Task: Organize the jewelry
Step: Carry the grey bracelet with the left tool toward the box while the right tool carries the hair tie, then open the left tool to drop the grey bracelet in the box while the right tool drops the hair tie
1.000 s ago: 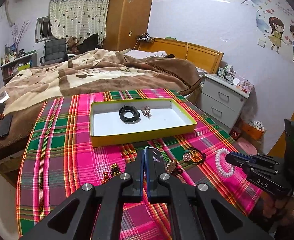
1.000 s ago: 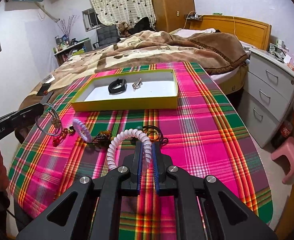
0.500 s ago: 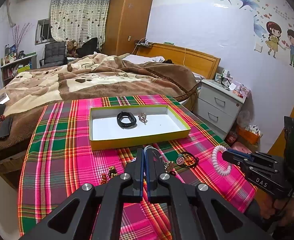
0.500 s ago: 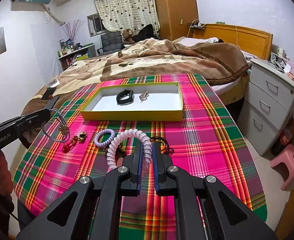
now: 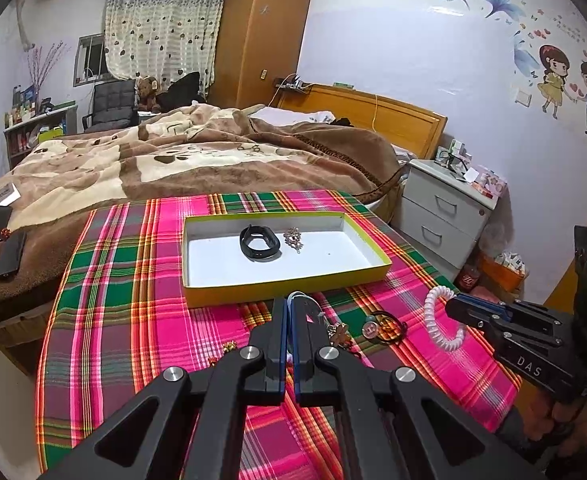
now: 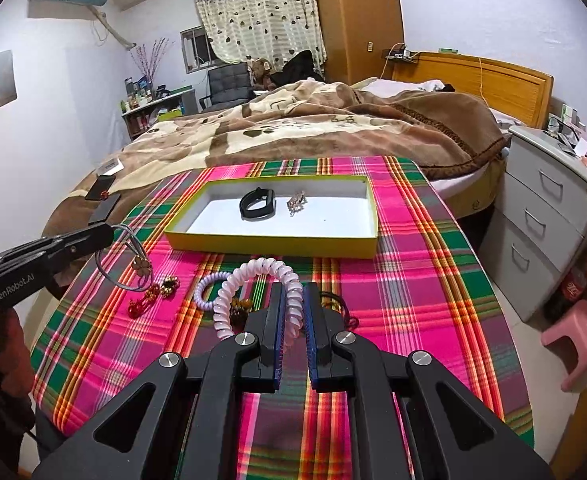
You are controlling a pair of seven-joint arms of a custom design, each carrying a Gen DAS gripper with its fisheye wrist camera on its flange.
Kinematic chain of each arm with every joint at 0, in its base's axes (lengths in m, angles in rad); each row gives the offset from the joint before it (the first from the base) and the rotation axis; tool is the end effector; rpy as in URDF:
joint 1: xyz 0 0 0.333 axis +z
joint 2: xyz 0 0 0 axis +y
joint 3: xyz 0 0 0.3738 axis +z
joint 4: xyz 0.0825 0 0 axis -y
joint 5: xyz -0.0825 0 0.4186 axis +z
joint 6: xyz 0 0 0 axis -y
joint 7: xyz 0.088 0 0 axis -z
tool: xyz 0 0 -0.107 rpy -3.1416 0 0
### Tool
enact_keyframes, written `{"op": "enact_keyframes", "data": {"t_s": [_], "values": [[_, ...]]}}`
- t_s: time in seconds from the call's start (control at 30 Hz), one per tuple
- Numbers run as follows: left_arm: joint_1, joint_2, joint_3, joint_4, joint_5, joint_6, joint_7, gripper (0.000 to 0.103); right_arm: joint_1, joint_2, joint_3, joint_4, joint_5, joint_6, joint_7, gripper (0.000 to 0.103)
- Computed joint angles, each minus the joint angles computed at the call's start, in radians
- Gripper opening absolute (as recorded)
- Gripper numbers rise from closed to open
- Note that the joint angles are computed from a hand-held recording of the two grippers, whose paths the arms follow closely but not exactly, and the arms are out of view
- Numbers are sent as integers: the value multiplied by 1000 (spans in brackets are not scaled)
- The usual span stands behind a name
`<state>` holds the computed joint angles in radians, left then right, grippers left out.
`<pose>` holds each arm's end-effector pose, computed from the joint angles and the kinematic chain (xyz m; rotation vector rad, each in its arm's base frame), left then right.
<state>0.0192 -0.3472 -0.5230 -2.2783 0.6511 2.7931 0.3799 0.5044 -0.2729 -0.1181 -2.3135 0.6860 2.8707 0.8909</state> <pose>0.4266 -0.3045 0.5995 -1.7765 1.5910 -0.9937 0.4995 0.1588 0.5785 -1.9327 1.1876 -0.4165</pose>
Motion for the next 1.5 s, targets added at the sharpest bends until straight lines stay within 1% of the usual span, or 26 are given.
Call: {"op": "enact_keyframes", "data": {"t_s": [0.17,0.27,0.5,0.6,0.8,0.93,1.03,1.17,1.3,1.5], "values": [[7,57,10,40,39,-17,-2,1,-6,64,4,65,32,-13,-30,9],[-7,98,33,69,77,-28,-9,1,-32,106,29,109,43,-21,-44,9],[-57,202,122,146,153,-32,-15,1,-118,217,104,225,45,-52,-46,9],[-79,249,167,183,169,-37,-6,1,-157,276,140,283,12,-61,-18,9],[-130,325,259,252,181,-46,25,1,-221,393,198,406,-123,-82,81,9],[-161,378,314,298,165,-57,55,1,-249,473,228,492,-217,-109,149,9],[-180,420,345,330,123,-63,98,1,-274,528,254,559,-261,-147,193,9],[-199,465,378,362,53,-65,164,1,-293,587,271,628,-320,-184,260,9],[-219,503,405,394,2,-97,214,1,-294,641,266,690,-399,-227,337,9],[-238,536,431,423,-52,-117,261,1,-305,676,276,735,-457,-267,389,10]]}}
